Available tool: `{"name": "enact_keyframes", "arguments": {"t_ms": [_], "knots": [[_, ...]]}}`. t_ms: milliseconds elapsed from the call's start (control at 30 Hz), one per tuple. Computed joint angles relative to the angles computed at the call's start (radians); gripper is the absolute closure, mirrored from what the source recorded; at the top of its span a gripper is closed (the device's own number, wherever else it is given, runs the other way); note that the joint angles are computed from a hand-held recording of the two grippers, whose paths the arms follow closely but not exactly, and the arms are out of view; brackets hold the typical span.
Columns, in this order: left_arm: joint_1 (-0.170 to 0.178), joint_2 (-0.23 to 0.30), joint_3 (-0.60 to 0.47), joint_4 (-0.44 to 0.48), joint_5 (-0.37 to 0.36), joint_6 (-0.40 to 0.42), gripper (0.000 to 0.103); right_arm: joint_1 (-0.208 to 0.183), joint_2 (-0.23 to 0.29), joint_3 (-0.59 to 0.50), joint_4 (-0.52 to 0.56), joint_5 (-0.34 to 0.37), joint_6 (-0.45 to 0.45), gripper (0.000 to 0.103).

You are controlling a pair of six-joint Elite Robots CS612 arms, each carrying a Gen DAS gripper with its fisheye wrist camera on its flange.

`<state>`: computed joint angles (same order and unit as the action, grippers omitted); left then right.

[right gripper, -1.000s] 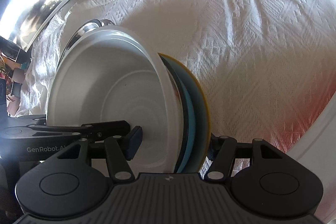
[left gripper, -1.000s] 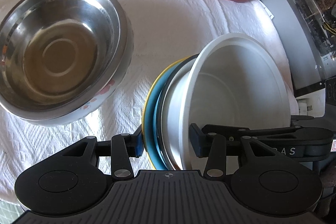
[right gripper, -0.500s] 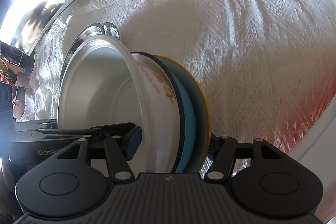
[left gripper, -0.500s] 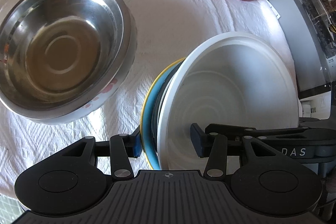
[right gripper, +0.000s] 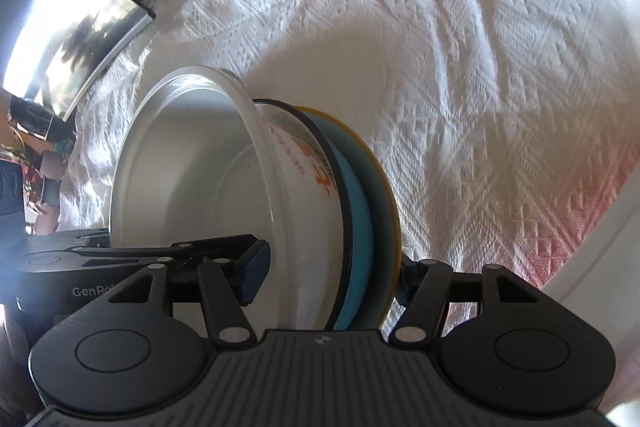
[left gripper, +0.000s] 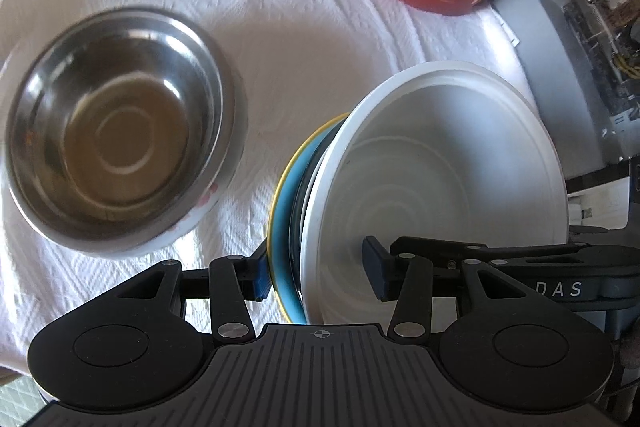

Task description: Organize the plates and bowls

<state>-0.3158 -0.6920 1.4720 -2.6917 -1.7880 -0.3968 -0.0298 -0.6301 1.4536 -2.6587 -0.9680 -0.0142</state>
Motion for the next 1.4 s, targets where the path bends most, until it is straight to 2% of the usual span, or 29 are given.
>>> {"name": "enact_keyframes", "arguments": {"t_ms": [167,333,500,700,867,900,1000,1267,1400], "knots": [[0.016,-0.025,-0.013,0.001,-0.01,0.051,0.054,0.012,-0.031,-0.006,-0.021,-0.017,0.025,0.04],[0.056,-0.043,-0.031,-0.016,-0.009,0.112,0.054,0.048,-0.035,-0.04,-0.078,-0.03,0.055,0.039],[0.107,-0.044,-0.052,0.018,0.01,0.137,0.054,0.092,0.017,-0.137,-0.066,-0.008,0.044,0.039],[0.153,0.003,-0.095,0.097,0.019,0.134,0.054,0.131,0.114,-0.278,0.062,0.024,0.081,0.039],[0.164,0.044,-0.121,0.129,0.002,0.115,0.054,0.15,0.155,-0.336,0.151,-0.018,0.094,0.039],[0.162,0.049,-0.122,0.126,0.019,0.122,0.055,0.155,0.158,-0.342,0.155,-0.037,0.089,0.039],[0.169,0.056,-0.121,0.112,-0.005,0.109,0.059,0.17,0.159,-0.346,0.133,-0.097,0.086,0.037],[0.191,0.06,-0.109,0.079,-0.059,0.055,0.065,0.175,0.161,-0.355,0.137,-0.13,0.103,0.034],[0.198,0.053,-0.106,0.078,-0.072,0.064,0.07,0.177,0.166,-0.393,0.237,-0.137,0.07,0.035]]}}
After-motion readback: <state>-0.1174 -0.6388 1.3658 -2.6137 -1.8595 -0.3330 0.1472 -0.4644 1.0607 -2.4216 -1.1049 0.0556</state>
